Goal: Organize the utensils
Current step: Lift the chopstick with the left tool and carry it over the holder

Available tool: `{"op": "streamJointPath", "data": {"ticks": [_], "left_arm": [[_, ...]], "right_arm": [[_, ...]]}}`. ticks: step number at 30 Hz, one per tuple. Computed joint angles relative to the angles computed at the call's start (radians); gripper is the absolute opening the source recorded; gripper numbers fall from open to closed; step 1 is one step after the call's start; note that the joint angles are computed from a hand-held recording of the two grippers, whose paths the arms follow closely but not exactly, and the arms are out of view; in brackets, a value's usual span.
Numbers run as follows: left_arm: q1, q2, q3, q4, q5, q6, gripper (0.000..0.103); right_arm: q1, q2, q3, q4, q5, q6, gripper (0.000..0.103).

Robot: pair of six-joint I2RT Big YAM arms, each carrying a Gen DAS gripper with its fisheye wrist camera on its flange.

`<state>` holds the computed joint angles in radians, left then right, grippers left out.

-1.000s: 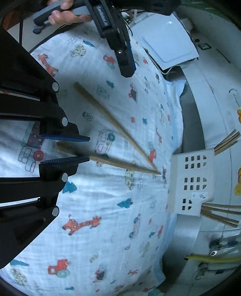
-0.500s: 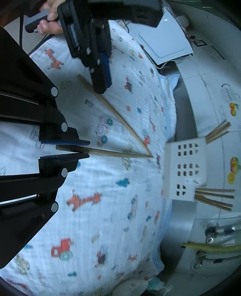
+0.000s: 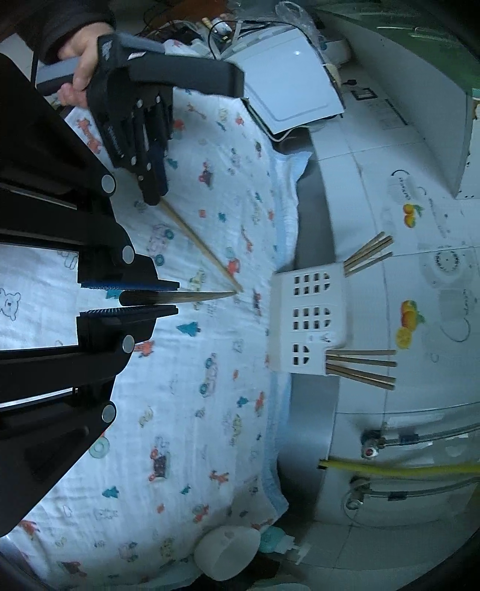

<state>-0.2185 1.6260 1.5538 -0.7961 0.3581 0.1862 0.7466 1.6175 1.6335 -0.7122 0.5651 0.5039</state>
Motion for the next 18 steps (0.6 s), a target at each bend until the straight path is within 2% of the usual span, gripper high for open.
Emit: {"op": "streamJointPath", "data": {"ticks": [5, 11, 12, 18], "left_arm": [[-0.006, -0.005, -0.007, 0.012, -0.026, 0.007, 0.011], [-0.004, 0.0, 0.0, 0.003, -0.017, -0.001, 0.011], [-0.002, 0.002, 0.003, 0.0, -0.012, -0.002, 0.006], [0.008, 0.008, 0.012, -0.007, 0.022, -0.01, 0.005]], "right_arm": [[-0.001, -0.01, 0.015, -0.002, 0.009, -0.033, 0.007], [-0.001, -0.017, 0.031, -0.009, 0.01, -0.062, 0.007], [-0.003, -0.02, 0.032, -0.009, 0.005, -0.063, 0.007], [-0.01, -0.025, 0.039, -0.008, 0.0, -0.066, 0.007]]}}
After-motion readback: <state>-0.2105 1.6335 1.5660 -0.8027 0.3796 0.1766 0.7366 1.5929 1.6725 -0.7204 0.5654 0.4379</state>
